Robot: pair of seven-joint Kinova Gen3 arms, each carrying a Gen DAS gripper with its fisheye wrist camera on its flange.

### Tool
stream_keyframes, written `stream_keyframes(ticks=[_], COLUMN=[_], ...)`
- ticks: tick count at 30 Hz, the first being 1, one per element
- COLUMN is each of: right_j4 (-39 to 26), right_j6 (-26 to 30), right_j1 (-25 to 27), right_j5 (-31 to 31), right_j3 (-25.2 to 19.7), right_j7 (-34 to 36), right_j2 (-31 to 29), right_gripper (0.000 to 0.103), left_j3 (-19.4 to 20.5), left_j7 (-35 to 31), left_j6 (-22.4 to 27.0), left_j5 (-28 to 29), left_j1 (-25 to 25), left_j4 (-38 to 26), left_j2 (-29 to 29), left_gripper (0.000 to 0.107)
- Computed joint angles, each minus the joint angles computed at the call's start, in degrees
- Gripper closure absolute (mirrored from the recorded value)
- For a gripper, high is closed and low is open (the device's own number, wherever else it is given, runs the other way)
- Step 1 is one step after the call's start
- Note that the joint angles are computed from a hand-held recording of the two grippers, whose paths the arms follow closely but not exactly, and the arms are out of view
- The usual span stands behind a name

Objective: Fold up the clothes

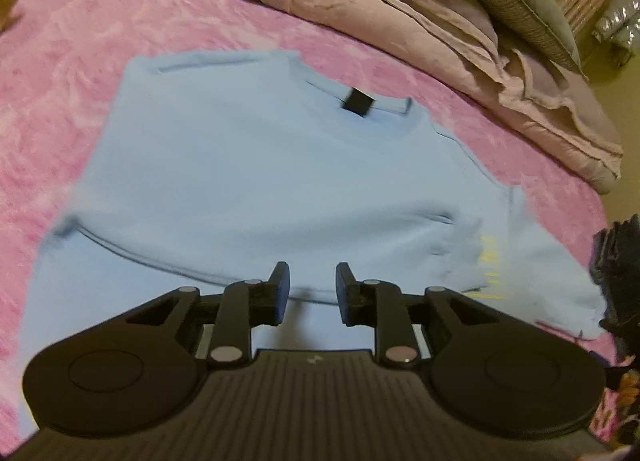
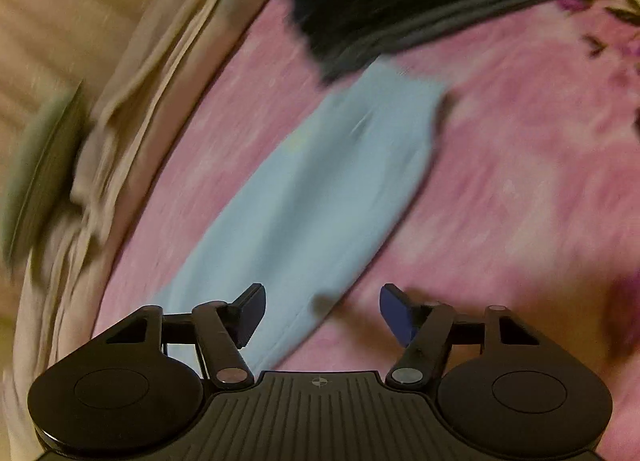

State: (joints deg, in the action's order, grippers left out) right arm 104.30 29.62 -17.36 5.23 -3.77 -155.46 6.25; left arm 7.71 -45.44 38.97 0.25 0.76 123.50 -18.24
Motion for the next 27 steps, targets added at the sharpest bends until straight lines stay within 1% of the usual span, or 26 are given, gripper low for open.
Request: stream_keyframes(ticks=[4, 8, 9, 10, 11, 12, 13, 14, 16, 18, 20, 21, 22, 23, 27], right_j4=[3.44, 6.75, 7.03, 6.72, 6.29, 5.69, 4.50, 3.11, 0.21, -4.08, -9.39, -12.05, -14.70, -16.78, -22.50], right_j6=[-6.50, -14.15, -15.68, -16.28, -15.94, -14.67, -12.47, -10.14, -5.48, -0.82, 3.51, 5.01, 5.99, 6.02, 1.03], right_j1=[2.67, 5.54, 6.55, 8.33, 9.08, 8.77, 7.39, 4.95, -0.36, -5.67, -10.97, -13.22, -14.64, -15.64, -19.24], right_j5=[-2.37, -7.27, -7.93, -7.65, -6.44, -4.29, -1.96, 0.37, 5.02, 9.69, 14.35, 16.68, 19.01, 21.19, 25.22], right_j3=[1.84, 1.98, 1.27, -0.43, -1.23, -1.13, -0.03, 1.83, 5.58, 7.98, 8.18, 7.73, 6.21, 3.64, -6.98], right_j7=[-2.05, -1.17, -1.16, -1.68, -3.05, -5.25, -7.16, -8.58, -8.64, -4.97, -0.31, 2.02, 4.35, 6.68, 16.00], right_j2=[0.89, 1.67, 2.15, 2.77, 3.18, 3.38, 3.72, 4.02, 4.38, 4.76, 5.80, 6.58, 7.62, 8.43, 11.71], right_gripper=[0.050, 0.051, 0.059, 0.067, 0.076, 0.088, 0.094, 0.098, 0.100, 0.101, 0.101, 0.101, 0.101, 0.101, 0.101], left_j3=[1.30, 1.47, 1.51, 1.55, 1.59, 1.60, 1.60, 1.40, 0.66, 0.08, 0.30, 0.80, 1.18, 1.28, 0.38], left_j7=[1.86, 3.76, 4.44, 5.15, 5.85, 6.58, 7.37, 7.82, 8.08, 8.40, 9.55, 10.52, 11.45, 12.23, 13.87], left_j6=[-0.05, 0.20, -0.03, -0.29, -0.54, -0.87, -1.10, -1.25, -1.16, -0.92, -0.48, -0.17, -0.09, -0.01, 0.08], left_j5=[0.17, -0.03, -0.01, 0.03, 0.06, 0.22, 0.47, 0.75, 1.35, 1.94, 2.02, 1.76, 1.66, 1.73, 2.40], left_j1=[0.20, 0.08, -0.10, -0.29, -0.49, -0.68, -0.85, -0.91, -0.90, -1.22, -2.41, -3.36, -4.16, -4.80, -6.49], left_j4=[-0.48, -0.50, -0.21, 0.10, 0.42, 0.86, 1.35, 1.75, 2.54, 3.37, 4.26, 4.66, 5.17, 5.69, 7.27], left_j2=[0.51, 0.03, -0.20, -0.43, -0.66, -0.97, -1.41, -1.88, -3.16, -4.62, -6.40, -7.37, -8.36, -9.31, -13.12], left_gripper=[0.087, 0.086, 0.086, 0.086, 0.086, 0.086, 0.086, 0.086, 0.086, 0.086, 0.086, 0.086, 0.086, 0.086, 0.086])
